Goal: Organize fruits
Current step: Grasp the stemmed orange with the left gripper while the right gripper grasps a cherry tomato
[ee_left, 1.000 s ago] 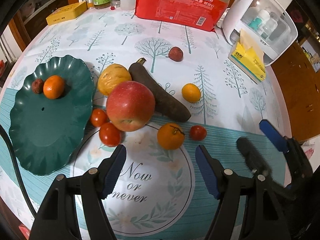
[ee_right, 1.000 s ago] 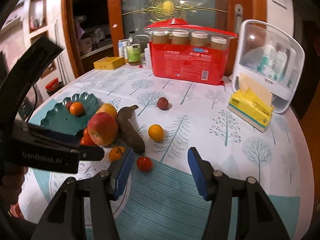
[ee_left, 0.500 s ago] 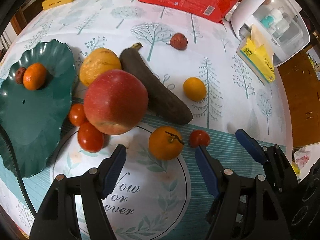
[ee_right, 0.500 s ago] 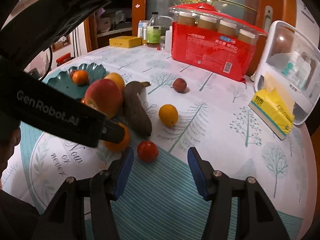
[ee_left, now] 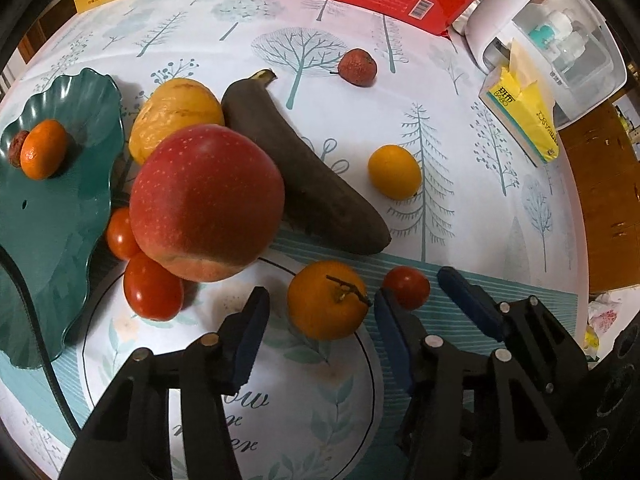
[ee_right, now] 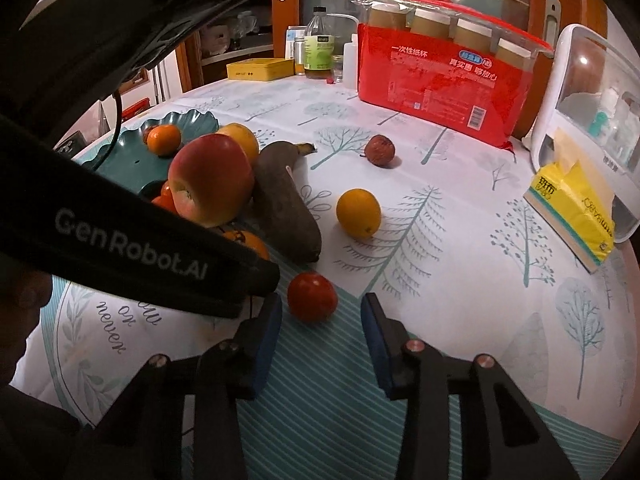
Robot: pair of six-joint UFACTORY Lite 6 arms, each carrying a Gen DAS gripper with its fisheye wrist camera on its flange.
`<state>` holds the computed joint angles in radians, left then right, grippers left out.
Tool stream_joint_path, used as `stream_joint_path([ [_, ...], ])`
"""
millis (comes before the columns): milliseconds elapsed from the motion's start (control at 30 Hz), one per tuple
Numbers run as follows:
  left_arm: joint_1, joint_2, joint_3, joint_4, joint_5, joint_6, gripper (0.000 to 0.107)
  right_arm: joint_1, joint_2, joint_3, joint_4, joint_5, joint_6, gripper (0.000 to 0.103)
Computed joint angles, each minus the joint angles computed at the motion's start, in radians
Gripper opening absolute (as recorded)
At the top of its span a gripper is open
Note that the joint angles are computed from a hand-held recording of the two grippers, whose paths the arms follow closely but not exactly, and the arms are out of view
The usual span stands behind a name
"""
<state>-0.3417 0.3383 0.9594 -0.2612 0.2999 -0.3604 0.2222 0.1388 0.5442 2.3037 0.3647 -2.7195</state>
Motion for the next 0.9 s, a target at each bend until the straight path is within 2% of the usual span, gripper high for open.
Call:
stream_joint_path([
  [267,-0.011,0.032,0.031,0.013,-0.009,0.016,0.039,0.015,0.015,0.012,-0.028,-0.011,0.034,0.028],
  [333,-0.017,0.036,0.038,0.035,-0.008,-0.004,0.039,0.011,0.013,0.013,-0.048,-0.012,0.057,0.027],
  [567,0.002,0.029,0.026,-0.06,-0.005,0.095,0.038,0.015,-0.001,0.012,-0.052,-0.04,0.073,0.027],
  [900,0.018,-0.097,-0.077,-0.173,-0.005,0.204,0.038,0.013,-0.109,-0.04,-0.093,-0.114,0.152,0.027],
])
